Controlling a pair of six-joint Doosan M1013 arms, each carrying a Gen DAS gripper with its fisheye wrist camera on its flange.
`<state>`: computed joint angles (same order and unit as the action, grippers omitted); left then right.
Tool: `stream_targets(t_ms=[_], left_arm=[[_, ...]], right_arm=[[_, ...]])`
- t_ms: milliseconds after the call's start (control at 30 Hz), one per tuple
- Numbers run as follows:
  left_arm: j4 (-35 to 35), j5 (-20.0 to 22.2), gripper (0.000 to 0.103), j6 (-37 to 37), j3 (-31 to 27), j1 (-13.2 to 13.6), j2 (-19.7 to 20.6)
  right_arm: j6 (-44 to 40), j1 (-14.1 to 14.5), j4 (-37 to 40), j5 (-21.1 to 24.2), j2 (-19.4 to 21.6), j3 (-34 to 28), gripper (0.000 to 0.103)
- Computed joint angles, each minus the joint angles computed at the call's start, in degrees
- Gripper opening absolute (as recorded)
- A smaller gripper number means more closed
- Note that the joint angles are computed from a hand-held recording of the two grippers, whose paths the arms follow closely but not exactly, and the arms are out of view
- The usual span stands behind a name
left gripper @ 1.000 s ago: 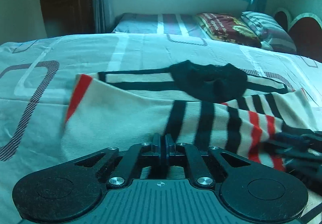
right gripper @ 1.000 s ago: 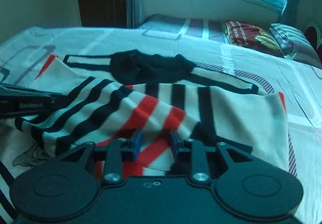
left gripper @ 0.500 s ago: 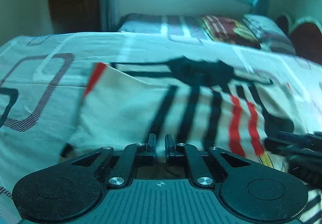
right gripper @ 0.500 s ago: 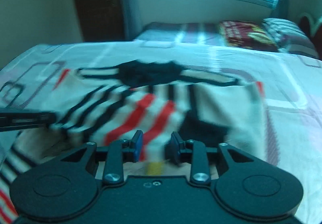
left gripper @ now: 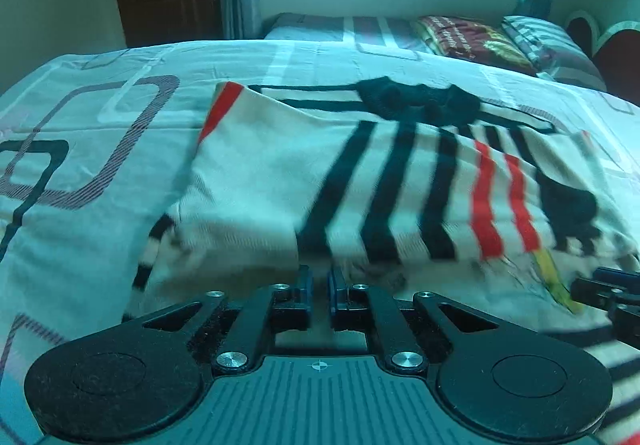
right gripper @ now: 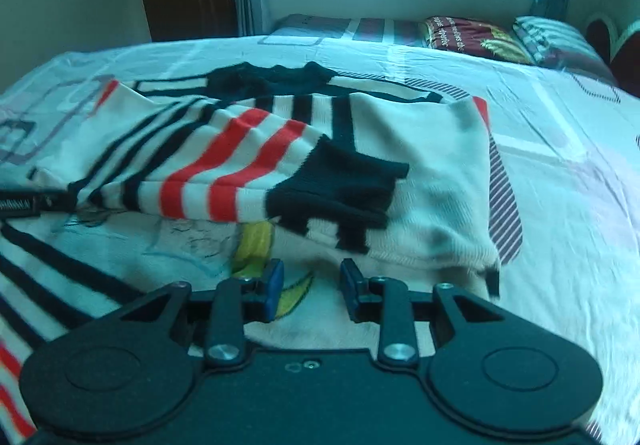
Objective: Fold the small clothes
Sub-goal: 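Fold the side and sleeve over the body with both grippers, then release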
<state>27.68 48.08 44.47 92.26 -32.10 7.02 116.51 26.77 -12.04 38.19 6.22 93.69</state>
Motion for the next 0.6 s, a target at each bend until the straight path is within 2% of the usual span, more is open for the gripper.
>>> stream_targets(t_ms=[167,267,367,400,600], left_arm=[[-6.2,-0.5,0.007,5.2,1.9,-1.7,-2.4],[-5.8,0.7,0.007,6.0,3.4,-2.9,-3.3],[-4.8,0.5,0.007,6.8,5.3,-3.1,-4.6],[-4.9,0.6,0.007,7.4,5.7,-3.0,-5.0],[-7.6,-0.4,0.007,9.4,8.7,-0.9,-8.1]], right_arm=[[-6.9,2.7,6.8,-2.4,-1.8,1.8,0.032],[-8.9,4.5,9.0,-2.1,-2.2,2.4,0.031],[-5.7,6.4,3.7,0.7,-2.2,2.8,0.031],[-4.0,6.8,1.6,-0.1,-2.7,3.7,0.031],[10.6,8.4,-11.3,4.3,-5.4,6.5,0.03]])
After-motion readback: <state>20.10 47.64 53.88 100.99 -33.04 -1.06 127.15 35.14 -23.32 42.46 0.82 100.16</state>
